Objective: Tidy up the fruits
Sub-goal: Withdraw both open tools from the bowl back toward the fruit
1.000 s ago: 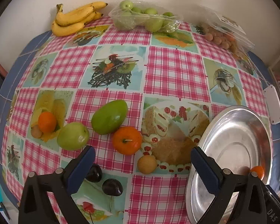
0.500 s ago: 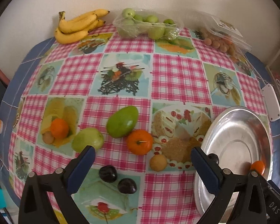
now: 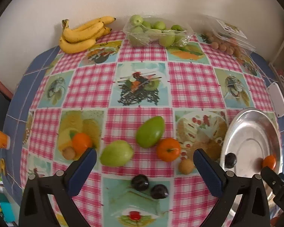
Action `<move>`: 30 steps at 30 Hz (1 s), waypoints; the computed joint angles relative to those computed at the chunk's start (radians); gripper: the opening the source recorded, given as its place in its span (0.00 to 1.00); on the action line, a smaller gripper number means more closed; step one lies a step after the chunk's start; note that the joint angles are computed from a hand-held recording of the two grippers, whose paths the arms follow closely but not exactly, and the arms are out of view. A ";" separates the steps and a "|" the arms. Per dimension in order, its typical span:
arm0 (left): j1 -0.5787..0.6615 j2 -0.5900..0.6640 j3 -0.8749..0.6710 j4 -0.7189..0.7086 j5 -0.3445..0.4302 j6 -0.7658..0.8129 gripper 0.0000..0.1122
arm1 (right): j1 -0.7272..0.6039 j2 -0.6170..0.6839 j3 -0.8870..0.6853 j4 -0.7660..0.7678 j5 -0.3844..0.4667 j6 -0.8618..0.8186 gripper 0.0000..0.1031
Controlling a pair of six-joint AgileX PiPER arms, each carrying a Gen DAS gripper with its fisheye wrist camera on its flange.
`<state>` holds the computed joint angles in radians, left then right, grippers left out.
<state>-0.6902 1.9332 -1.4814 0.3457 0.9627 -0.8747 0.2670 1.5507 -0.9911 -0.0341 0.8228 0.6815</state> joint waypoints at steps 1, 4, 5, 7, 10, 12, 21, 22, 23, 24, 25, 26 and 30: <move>0.004 -0.003 0.003 0.004 0.003 0.008 0.92 | 0.009 0.004 -0.008 -0.002 0.002 0.004 1.00; 0.028 -0.024 0.030 -0.002 -0.008 0.041 0.92 | 0.039 0.021 -0.035 -0.019 0.009 0.027 1.00; 0.041 -0.036 0.047 -0.012 -0.018 0.051 0.92 | 0.051 0.029 -0.045 -0.025 0.010 0.037 1.00; 0.060 -0.052 0.066 -0.020 -0.027 0.060 0.92 | 0.070 0.039 -0.057 -0.025 0.011 0.046 1.00; 0.086 -0.073 0.093 -0.015 -0.031 0.064 0.92 | 0.101 0.060 -0.084 -0.019 0.010 0.048 1.00; 0.103 -0.090 0.113 -0.007 -0.034 0.061 0.92 | 0.122 0.072 -0.099 -0.019 0.008 0.053 1.00; 0.184 -0.168 0.204 -0.035 -0.073 0.081 0.92 | 0.214 0.140 -0.186 0.020 -0.004 0.046 1.00; 0.191 -0.175 0.212 -0.039 -0.076 0.083 0.92 | 0.220 0.145 -0.191 0.027 -0.006 0.042 1.00; 0.201 -0.184 0.224 -0.045 -0.082 0.086 0.92 | 0.232 0.155 -0.204 0.037 -0.008 0.036 1.00; 0.208 -0.189 0.233 -0.051 -0.087 0.090 0.92 | 0.239 0.161 -0.211 0.043 -0.011 0.032 1.00; 0.217 -0.197 0.245 -0.059 -0.092 0.096 0.92 | 0.252 0.171 -0.223 0.048 -0.011 0.026 1.00; 0.223 -0.203 0.254 -0.064 -0.096 0.099 0.92 | 0.264 0.177 -0.233 0.051 -0.009 0.023 1.00; 0.247 -0.224 0.293 -0.093 -0.112 0.111 0.92 | 0.295 0.197 -0.256 0.083 -0.010 -0.010 1.00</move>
